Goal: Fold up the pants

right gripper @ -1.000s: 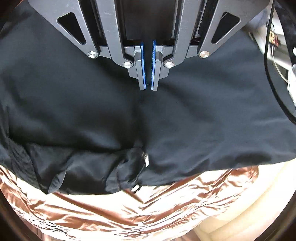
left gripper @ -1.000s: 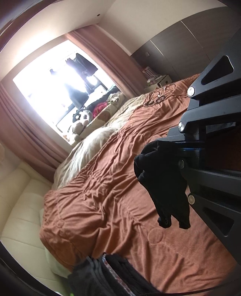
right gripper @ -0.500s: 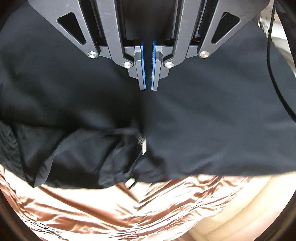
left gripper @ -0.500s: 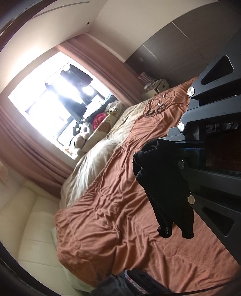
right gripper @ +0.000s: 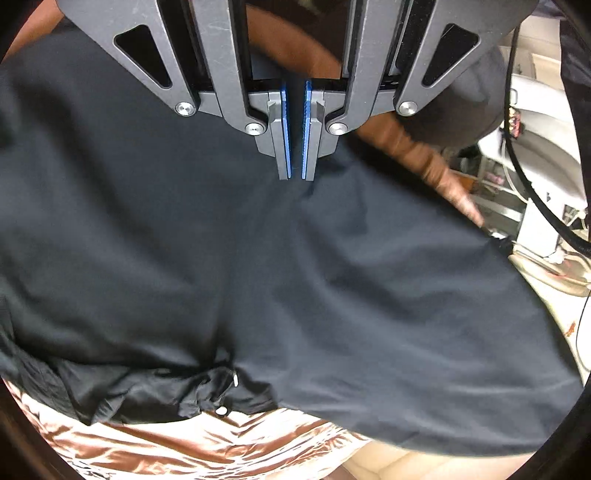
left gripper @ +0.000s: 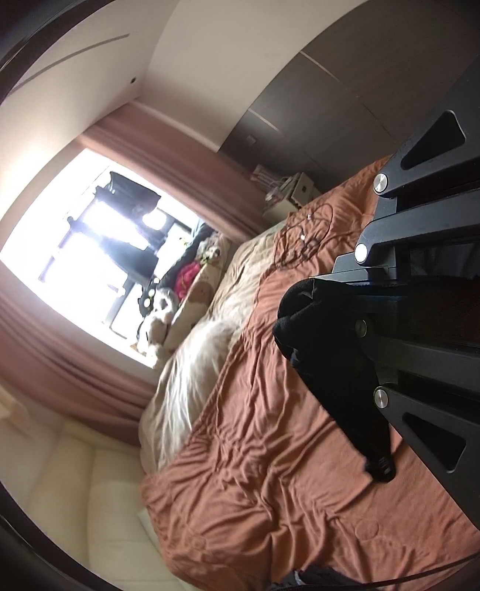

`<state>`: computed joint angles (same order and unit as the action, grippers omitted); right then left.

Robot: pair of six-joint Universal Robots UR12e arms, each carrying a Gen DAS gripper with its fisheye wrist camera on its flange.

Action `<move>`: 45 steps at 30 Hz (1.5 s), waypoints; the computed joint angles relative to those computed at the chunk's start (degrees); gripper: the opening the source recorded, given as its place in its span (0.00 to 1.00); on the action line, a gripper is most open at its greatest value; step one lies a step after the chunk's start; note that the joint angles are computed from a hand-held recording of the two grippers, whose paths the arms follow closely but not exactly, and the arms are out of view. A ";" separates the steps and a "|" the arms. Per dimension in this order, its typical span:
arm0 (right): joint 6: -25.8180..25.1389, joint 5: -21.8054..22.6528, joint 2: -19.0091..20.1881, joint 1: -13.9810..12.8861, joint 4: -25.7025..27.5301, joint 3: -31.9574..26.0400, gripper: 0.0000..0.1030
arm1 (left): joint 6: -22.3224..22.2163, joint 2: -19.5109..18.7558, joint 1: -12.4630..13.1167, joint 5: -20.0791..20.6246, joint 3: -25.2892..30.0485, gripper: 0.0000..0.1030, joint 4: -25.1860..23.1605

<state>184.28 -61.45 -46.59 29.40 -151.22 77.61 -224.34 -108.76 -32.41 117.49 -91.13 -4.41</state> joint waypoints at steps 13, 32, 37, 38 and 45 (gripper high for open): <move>8.20 1.54 -8.65 -4.12 -18.48 15.43 0.03 | 6.52 -6.03 -2.66 -2.61 12.40 0.02 -4.45; 20.13 -4.50 -20.98 -12.27 -43.37 36.93 0.67 | 11.58 -21.51 -4.22 -13.16 38.39 0.02 -16.85; 23.28 -6.30 -23.20 -13.88 -47.26 41.11 0.67 | 12.36 -27.08 -4.52 -17.57 47.29 0.02 -21.83; 23.78 -6.73 -23.45 -14.05 -47.69 41.61 0.67 | 12.59 -28.00 -4.55 -18.25 48.78 0.02 -22.70; 28.02 -10.01 -25.10 -14.87 -50.24 45.13 0.67 | 13.13 -35.74 -4.92 -23.65 60.03 0.02 -29.45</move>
<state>212.30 -71.45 -71.69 14.53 -201.45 122.73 -211.21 -144.50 -37.32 93.84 -31.10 -33.86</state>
